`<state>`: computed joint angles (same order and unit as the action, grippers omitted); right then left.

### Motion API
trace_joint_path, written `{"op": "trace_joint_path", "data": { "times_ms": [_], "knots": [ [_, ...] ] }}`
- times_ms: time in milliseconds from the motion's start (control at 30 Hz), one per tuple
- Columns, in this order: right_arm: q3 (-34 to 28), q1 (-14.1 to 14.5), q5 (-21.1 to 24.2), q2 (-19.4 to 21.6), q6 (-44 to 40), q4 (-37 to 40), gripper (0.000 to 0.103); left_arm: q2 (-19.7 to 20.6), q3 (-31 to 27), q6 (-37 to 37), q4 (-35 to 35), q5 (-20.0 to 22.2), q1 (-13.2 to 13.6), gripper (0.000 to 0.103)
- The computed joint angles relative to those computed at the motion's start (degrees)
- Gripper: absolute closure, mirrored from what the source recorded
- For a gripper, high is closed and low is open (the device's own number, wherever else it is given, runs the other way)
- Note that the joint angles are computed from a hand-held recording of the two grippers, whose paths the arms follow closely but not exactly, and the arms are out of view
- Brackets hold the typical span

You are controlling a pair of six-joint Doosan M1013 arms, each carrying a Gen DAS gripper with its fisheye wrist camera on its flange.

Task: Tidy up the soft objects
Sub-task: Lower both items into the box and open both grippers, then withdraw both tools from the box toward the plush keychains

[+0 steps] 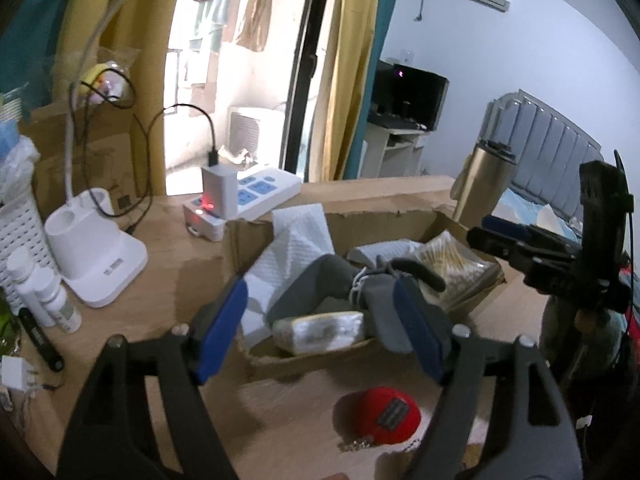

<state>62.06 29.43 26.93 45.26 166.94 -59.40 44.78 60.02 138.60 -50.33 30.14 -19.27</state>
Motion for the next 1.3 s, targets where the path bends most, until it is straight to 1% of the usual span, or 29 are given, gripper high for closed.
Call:
{"op": "trace_joint_path", "data": {
  "times_ms": [33,267,433,700,800,833,1133,1300],
  "knots": [
    [0.30,-0.03,-0.93,-0.21,0.44,0.38,0.035,-0.32,0.52,0.23,-0.42,-0.29,0.12,0.026],
    [0.84,0.59,-2.57,-0.72,1.75,-0.01,0.035,-2.16,3.40,-0.13,-0.65,-1.96,0.54,0.026],
    [1.59,1.16,-3.72,-1.44,3.14,-1.52,0.035,-3.72,6.02,2.15,-3.30,-3.56,0.67,0.026],
    [2.64,2.20,-4.64,-2.48,3.40,-3.11,0.035,-6.05,9.87,6.52,-8.50,-4.65,1.15,0.026],
    [3.02,2.66,-4.99,-2.78,2.62,-2.87,0.035,-6.71,11.09,6.52,-7.80,-6.05,1.22,0.026],
    [3.06,2.84,-5.06,-2.82,1.84,-2.46,0.035,-6.99,11.64,6.26,-7.34,-6.67,1.28,0.026],
    [2.75,3.97,-5.43,-2.42,-8.03,4.65,0.035,-7.98,14.31,3.80,-7.11,-6.83,1.99,0.026],
    [2.94,4.17,-6.51,-2.43,-11.76,8.97,0.035,-8.82,16.05,1.59,-4.92,-7.58,2.15,0.026]
  ]
}}
